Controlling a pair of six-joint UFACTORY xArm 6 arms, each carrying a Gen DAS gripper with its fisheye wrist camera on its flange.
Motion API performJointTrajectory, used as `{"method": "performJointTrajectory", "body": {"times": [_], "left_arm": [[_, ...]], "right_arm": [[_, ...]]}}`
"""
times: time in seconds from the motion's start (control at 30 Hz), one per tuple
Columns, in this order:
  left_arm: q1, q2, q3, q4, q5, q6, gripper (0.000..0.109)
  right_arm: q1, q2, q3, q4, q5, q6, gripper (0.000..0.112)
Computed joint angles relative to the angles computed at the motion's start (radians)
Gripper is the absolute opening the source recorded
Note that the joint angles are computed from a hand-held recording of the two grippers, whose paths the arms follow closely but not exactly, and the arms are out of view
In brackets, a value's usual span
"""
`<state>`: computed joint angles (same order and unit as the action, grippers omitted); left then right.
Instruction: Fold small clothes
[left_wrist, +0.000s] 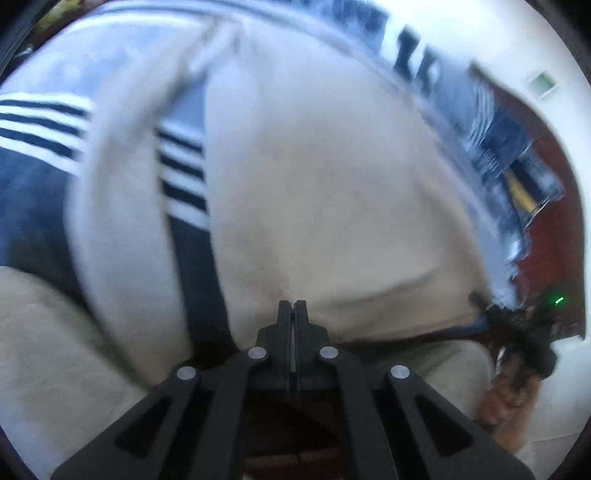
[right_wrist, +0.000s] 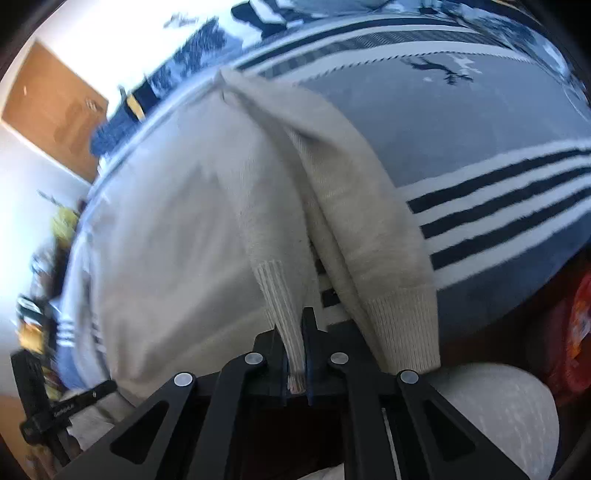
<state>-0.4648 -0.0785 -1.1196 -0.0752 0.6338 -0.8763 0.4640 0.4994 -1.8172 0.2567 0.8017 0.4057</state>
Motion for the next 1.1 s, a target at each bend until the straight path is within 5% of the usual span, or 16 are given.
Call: {"method": "performJointTrajectory", "body": {"times": [0.23, 0.33, 0.4, 0.43, 0.47, 0.53, 0.57, 0.63, 0.8, 0.9, 0.93, 1.0, 1.03, 1.1], "left_arm": [[0.028, -0.233, 0.07, 0.226, 0.177, -0.161, 0.0], [0.04, -0.234, 0.111, 0.209, 0.161, -0.195, 0.0], [0.049, -0.218, 0.166, 0.065, 0.076, -0.149, 0.019], [0.052, -0.183, 0.152, 0.04, 0.061, -0.136, 0.05], [0.041, -0.148, 0.134, 0.041, 0.057, -0.144, 0.07], [0.022, -0.088, 0.093, 0.06, 0.07, -0.135, 0.071], [0.014, -0.042, 0.054, 0.045, 0.083, -0.09, 0.071], [0.011, 0.051, -0.035, 0.039, 0.129, -0.038, 0.071], [0.013, 0.25, -0.226, 0.147, 0.234, 0.039, 0.071], [0.021, 0.293, -0.231, 0.145, 0.239, 0.051, 0.071], [0.02, 0.285, -0.219, 0.156, 0.225, 0.032, 0.061], [0.023, 0.258, -0.199, 0.138, 0.208, 0.025, 0.011], [0.032, 0.23, -0.164, 0.08, 0.163, 0.046, 0.005], [0.041, 0.15, -0.083, 0.05, 0.077, 0.006, 0.005]], "right_arm": [[0.044, -0.177, 0.125, -0.007, -0.003, -0.056, 0.003], [0.076, -0.182, 0.111, -0.035, 0.049, -0.08, 0.003], [0.106, -0.143, 0.058, -0.186, 0.096, -0.025, 0.006], [0.11, -0.117, 0.03, -0.227, 0.113, 0.012, 0.006], [0.105, -0.108, 0.023, -0.227, 0.111, 0.021, 0.012], [0.09, -0.107, 0.036, -0.161, 0.085, 0.003, 0.066], [0.088, -0.11, 0.043, -0.159, 0.059, -0.003, 0.08], [0.094, -0.097, 0.015, -0.265, 0.048, 0.045, 0.091], [0.062, 0.059, -0.203, -0.302, 0.153, 0.066, 0.088], [0.037, 0.117, -0.251, -0.265, 0.172, 0.068, 0.064], [0.029, 0.132, -0.251, -0.246, 0.174, 0.063, 0.054], [0.024, 0.145, -0.239, -0.204, 0.173, 0.052, 0.028], [0.019, 0.155, -0.243, -0.171, 0.193, 0.043, 0.012], [0.016, 0.138, -0.214, -0.145, 0.168, 0.021, 0.008]]}}
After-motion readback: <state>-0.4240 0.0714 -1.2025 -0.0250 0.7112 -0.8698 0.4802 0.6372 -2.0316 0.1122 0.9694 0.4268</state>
